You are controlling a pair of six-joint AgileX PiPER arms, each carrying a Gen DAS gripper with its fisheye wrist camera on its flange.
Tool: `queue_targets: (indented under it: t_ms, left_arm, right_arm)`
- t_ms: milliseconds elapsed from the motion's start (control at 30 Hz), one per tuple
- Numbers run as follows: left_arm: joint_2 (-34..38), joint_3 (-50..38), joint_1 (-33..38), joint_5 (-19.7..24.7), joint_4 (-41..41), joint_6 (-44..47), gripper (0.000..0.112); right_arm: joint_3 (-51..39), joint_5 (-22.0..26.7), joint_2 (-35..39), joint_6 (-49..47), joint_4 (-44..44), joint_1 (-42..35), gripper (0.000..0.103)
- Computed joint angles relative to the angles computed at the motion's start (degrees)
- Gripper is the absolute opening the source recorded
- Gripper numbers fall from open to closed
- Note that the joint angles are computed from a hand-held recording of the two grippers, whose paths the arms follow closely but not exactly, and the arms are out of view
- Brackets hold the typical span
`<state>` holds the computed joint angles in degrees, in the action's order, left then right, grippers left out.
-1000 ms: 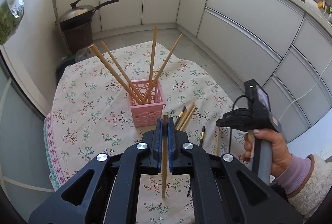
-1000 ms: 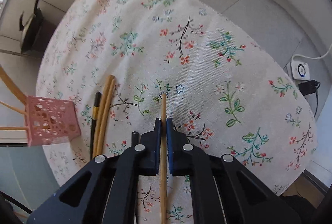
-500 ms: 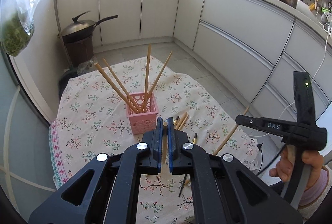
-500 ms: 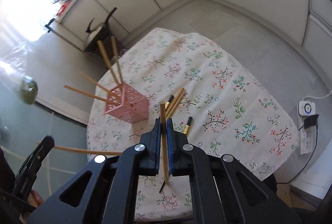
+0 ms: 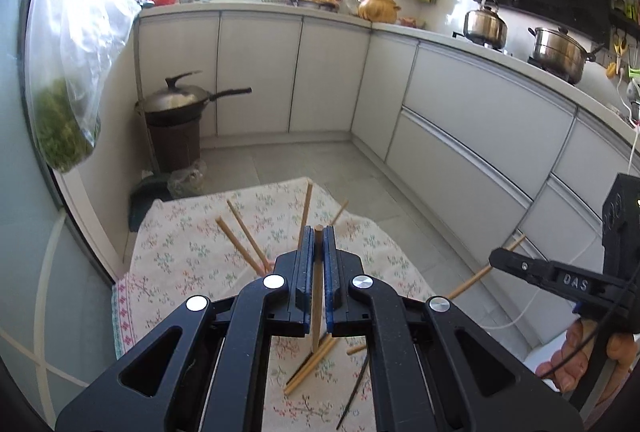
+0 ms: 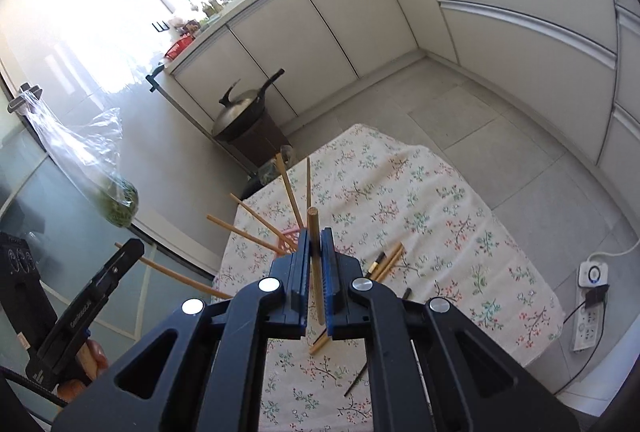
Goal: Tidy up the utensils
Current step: 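Lower chopstick into the pink holder and open the left tool while right carries its own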
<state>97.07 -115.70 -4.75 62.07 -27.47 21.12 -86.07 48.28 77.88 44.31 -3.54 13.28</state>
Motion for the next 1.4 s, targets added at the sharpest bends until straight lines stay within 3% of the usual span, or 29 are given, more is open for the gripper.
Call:
queue_targets:
  t_ms: [433,633,800,1067,1400]
  left_arm:
    - [13.82,-21.35,-6.05,-1.42,13.35,-13.46,0.004]
    - [16.78,-21.44,-6.70,-1.95,15.18,-14.19,0.006]
    - [14.12,-16.92,-3.94,-3.27,13.15,-15.43,0.020]
    - [7.16,-9.57,1.03,-5.52,10.97,-16.22,0.037]
    - [10.05,-14.43,3.28,-0.97,8.82,-16.61,0.038]
  right_arm:
    - [-4.44,1.46,4.04,-5.90,4.82,-4.48,0.006]
    - [-6.12,1.26,5.49,-7.05,5.14,-4.93,0.006]
    - [-10.69,1.84,7.51,-7.02,4.75,-4.14,0.006]
    - [-25.96,7.18,15.24,-5.46,0.25,-1.00,0.006]
    - [-50.40,17.33,32.60,-4.91,-4.39,2.10,0.006]
